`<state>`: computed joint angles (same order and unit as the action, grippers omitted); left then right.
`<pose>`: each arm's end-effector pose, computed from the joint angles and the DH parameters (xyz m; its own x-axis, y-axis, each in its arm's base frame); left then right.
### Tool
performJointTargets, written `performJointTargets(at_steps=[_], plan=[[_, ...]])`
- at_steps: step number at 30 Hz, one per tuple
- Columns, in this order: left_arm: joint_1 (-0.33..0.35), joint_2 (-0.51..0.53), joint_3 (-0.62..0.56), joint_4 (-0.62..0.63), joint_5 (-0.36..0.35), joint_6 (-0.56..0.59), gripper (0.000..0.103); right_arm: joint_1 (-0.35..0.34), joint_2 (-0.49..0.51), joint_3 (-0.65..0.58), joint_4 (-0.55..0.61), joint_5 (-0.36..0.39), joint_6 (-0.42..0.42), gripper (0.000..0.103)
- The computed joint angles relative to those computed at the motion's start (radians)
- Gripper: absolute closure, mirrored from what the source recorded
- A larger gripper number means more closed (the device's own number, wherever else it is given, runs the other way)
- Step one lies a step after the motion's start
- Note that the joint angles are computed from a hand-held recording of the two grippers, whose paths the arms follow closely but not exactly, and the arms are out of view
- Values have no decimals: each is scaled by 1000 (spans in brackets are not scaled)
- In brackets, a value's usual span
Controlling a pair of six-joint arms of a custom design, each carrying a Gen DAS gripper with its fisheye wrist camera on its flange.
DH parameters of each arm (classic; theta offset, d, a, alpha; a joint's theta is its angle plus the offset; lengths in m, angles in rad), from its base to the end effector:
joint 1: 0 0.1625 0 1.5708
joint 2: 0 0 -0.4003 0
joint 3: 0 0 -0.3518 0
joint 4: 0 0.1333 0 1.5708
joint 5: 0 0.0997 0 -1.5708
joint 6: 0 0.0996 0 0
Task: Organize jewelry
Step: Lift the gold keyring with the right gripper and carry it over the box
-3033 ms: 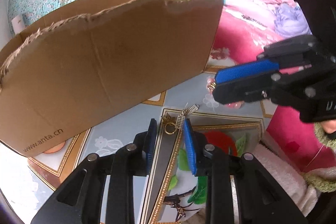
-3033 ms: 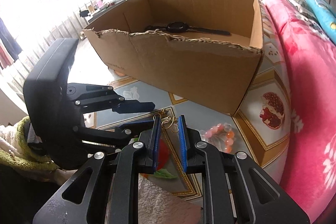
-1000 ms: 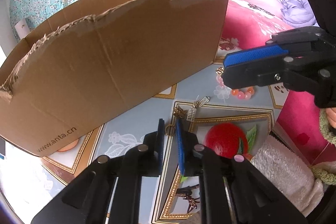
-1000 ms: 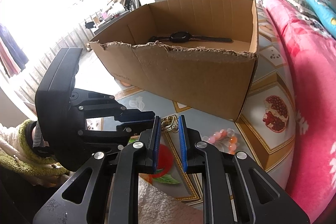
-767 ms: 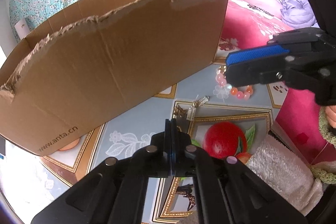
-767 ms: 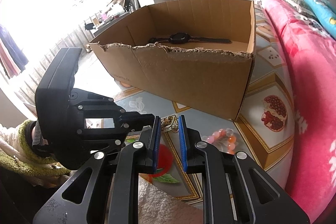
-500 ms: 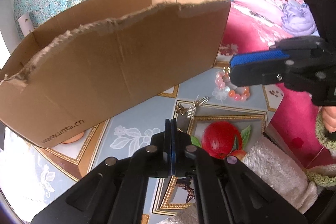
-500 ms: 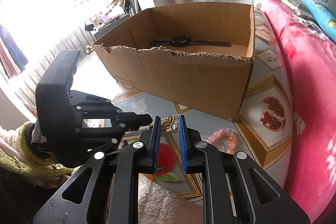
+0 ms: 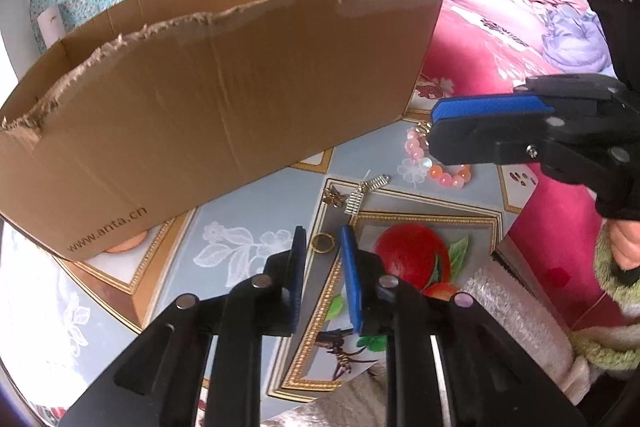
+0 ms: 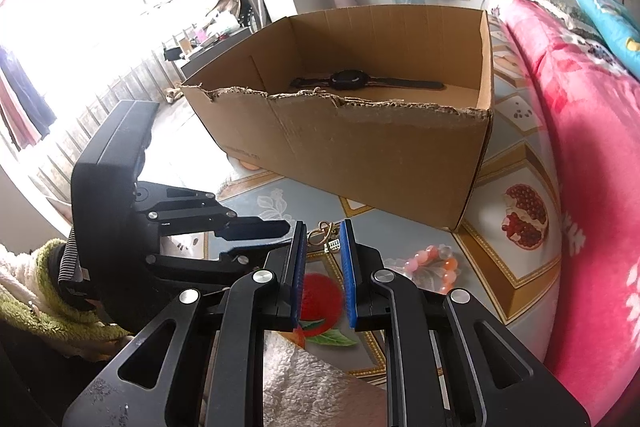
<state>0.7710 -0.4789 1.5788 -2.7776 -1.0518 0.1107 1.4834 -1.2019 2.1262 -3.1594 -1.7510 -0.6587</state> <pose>-0.3197 -0.5653 -0.0419 -0.5603 0.6589 -0.5019 0.7798 0.6239 -0.0516 0.0718 -0.5034 0.2394 -0.8095 -0.3251 0.4890 -0.5396 0.7402 -0.4012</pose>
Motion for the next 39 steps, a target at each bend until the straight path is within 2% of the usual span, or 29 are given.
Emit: performJointTargets(at_steps=[6, 8, 18, 23, 30, 32, 34, 37, 39], plan=[[-29, 25, 13, -36, 82, 26, 88, -7, 1, -3, 4, 10, 1, 88], [-31, 27, 14, -39, 76, 41, 93, -9, 1, -5, 6, 15, 0, 88], [-23, 23, 7, -37, 64, 51, 93, -13, -9, 4, -3, 26, -5, 88], [-21, -17, 44, -70, 27, 65, 93, -2, -24, 13, -14, 28, -10, 88], [-32, -149, 113, -188, -107, 118, 93, 34, -69, -19, 2, 97, -20, 88], [-30, -169, 91, -193, -133, 124, 93, 48, -66, -58, 25, 108, -21, 88], [-27, -164, 43, -173, -127, 126, 93, 65, -47, -118, 70, 101, -24, 88], [-9, -125, -88, -61, -105, 111, 93, 96, 13, -255, 175, 38, -17, 88], [22, -65, -244, 98, -105, 66, 93, 105, 62, -373, 305, 5, 8, 88]])
